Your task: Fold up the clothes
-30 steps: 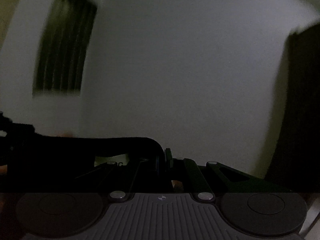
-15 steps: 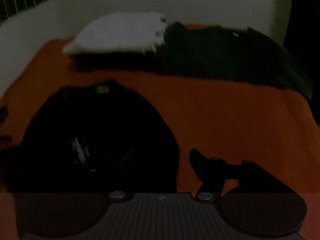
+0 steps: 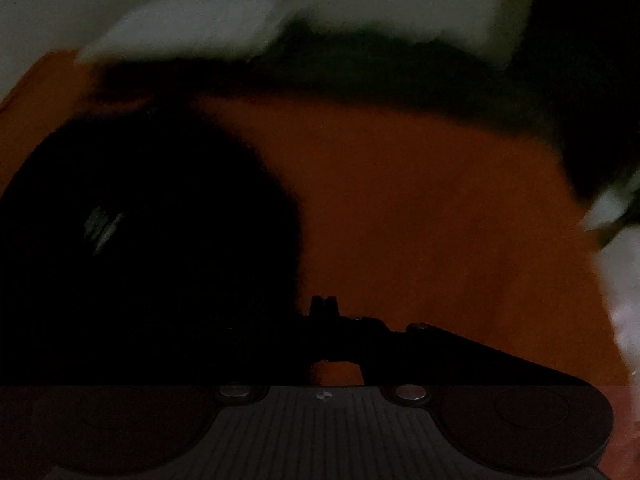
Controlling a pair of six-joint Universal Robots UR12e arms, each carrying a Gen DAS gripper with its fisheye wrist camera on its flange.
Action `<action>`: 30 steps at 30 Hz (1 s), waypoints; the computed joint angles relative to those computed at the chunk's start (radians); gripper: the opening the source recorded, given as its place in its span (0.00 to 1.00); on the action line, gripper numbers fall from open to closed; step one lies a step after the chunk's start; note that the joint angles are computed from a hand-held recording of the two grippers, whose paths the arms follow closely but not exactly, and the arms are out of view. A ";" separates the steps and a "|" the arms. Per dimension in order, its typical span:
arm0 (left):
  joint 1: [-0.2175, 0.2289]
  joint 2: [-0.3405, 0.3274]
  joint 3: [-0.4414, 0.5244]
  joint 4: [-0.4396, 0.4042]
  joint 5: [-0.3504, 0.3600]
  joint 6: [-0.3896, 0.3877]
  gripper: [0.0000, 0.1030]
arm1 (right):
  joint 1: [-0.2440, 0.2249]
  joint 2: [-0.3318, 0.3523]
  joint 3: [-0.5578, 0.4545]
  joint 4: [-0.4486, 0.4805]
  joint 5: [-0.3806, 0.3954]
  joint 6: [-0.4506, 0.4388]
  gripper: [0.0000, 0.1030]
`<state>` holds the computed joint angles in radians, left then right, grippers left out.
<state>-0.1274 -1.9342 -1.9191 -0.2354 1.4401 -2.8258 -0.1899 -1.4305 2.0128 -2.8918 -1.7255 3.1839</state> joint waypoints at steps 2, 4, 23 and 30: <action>-0.002 -0.004 0.002 -0.004 0.003 0.008 0.82 | -0.058 -0.016 -0.028 0.050 0.073 0.055 0.00; -0.004 -0.008 0.002 -0.001 0.004 0.007 0.82 | -0.126 -0.033 -0.059 0.192 0.255 0.110 0.15; -0.016 -0.008 0.005 -0.012 -0.016 0.018 0.82 | -0.040 -0.050 -0.003 0.239 0.206 -0.023 0.05; -0.012 -0.017 0.012 -0.019 -0.045 0.049 0.82 | -0.132 -0.059 -0.128 0.326 0.129 -0.178 0.02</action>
<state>-0.1396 -1.9512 -1.9068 -0.2548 1.3950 -2.7767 -0.3218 -1.4895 1.8852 -2.5657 -1.5961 3.0056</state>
